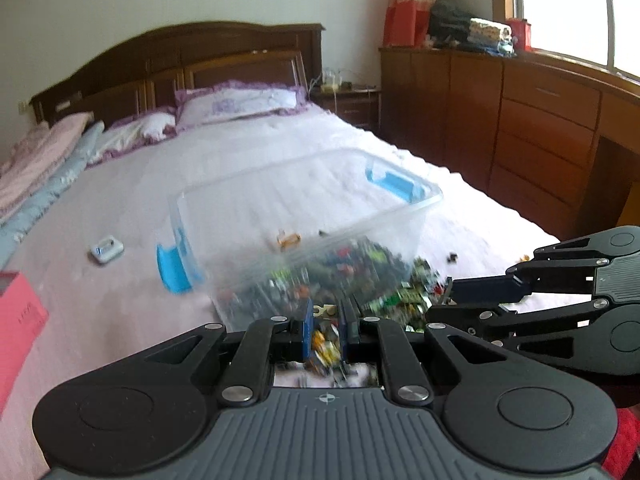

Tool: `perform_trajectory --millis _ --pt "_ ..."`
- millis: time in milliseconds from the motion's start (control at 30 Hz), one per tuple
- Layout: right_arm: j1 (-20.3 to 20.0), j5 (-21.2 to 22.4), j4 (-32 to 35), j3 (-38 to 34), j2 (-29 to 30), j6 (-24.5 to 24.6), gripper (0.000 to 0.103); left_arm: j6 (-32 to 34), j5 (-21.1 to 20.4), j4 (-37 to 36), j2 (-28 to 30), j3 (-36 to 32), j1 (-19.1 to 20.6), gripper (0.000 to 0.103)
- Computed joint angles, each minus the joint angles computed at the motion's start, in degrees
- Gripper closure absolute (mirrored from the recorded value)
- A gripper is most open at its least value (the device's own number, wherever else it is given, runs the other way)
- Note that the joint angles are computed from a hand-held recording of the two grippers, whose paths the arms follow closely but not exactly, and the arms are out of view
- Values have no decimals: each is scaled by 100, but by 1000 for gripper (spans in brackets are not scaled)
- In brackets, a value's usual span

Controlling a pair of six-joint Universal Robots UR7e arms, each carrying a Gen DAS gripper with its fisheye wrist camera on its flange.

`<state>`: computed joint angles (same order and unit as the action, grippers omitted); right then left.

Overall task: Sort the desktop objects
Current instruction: 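Carry both held pieces up and over the clear bin, then open both tools to drop the pieces into the clear bin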

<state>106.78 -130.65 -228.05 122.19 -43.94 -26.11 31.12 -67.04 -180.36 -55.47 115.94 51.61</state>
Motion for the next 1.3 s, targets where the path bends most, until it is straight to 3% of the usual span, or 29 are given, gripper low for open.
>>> perform_trajectory --millis 367,700,900,1067,1300 --pt "-193 297 626 -858 -239 -564 78 158 73 149 759 -1166 27 88" --pt "-483 437 1377 -1765 -160 -633 78 267 142 417 1331 -1991 71 87" --pt "-613 416 1725 -2063 -96 -421 77 214 207 466 1439 -2087 98 74" --pt "-632 390 1570 -2033 -62 -441 72 207 237 342 1365 -1966 106 53" --pt "-599 338 1369 -1831 -121 -409 70 200 397 131 1193 -1714 32 38"
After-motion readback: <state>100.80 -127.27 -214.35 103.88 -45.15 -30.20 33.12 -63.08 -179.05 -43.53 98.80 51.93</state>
